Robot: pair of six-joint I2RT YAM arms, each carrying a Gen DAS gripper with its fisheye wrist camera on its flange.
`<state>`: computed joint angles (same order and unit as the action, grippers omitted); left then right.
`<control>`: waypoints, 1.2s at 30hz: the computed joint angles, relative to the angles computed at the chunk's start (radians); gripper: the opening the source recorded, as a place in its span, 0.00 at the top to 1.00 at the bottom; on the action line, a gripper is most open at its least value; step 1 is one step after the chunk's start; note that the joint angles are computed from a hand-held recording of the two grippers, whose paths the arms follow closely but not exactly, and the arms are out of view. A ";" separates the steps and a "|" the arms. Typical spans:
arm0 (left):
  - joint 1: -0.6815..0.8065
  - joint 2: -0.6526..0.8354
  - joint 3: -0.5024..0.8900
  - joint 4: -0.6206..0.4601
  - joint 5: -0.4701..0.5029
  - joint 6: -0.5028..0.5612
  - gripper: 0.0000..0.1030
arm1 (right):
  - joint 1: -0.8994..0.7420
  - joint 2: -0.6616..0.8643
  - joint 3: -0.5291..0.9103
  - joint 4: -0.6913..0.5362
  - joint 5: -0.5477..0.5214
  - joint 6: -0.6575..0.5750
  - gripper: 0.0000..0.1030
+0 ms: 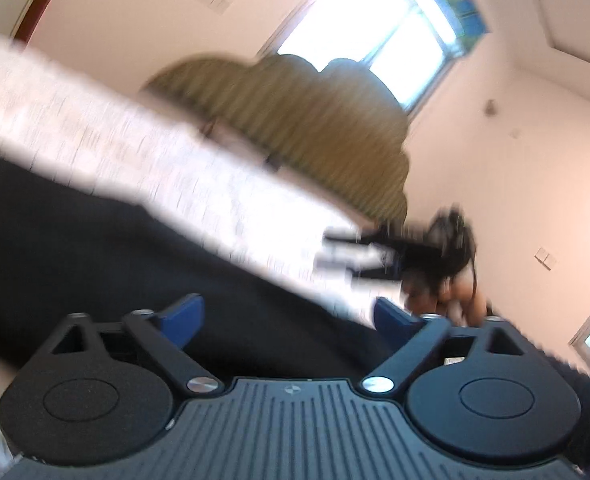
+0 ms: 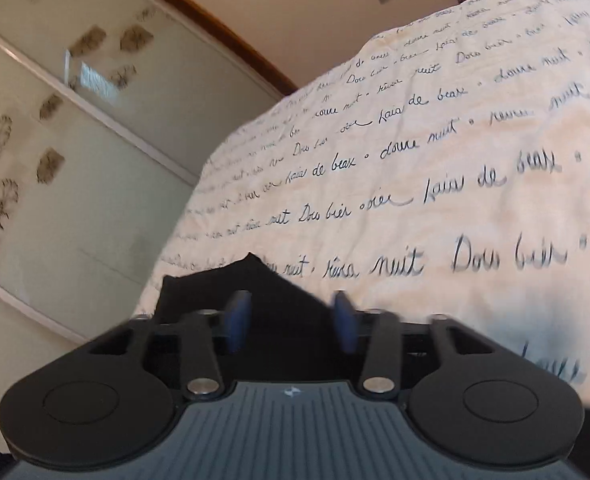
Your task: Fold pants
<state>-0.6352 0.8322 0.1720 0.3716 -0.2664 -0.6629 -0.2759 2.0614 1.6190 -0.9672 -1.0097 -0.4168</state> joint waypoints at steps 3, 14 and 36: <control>0.057 0.222 0.112 0.032 -0.034 0.131 0.00 | -0.014 -0.047 -0.147 0.167 0.050 0.127 0.35; 0.080 0.600 0.299 -0.154 -0.137 0.201 0.00 | -0.159 -0.207 -0.516 0.682 0.082 0.467 0.46; 0.044 0.650 0.311 -0.126 -0.208 0.204 0.00 | -0.852 -0.197 -0.652 0.656 -0.135 0.550 0.24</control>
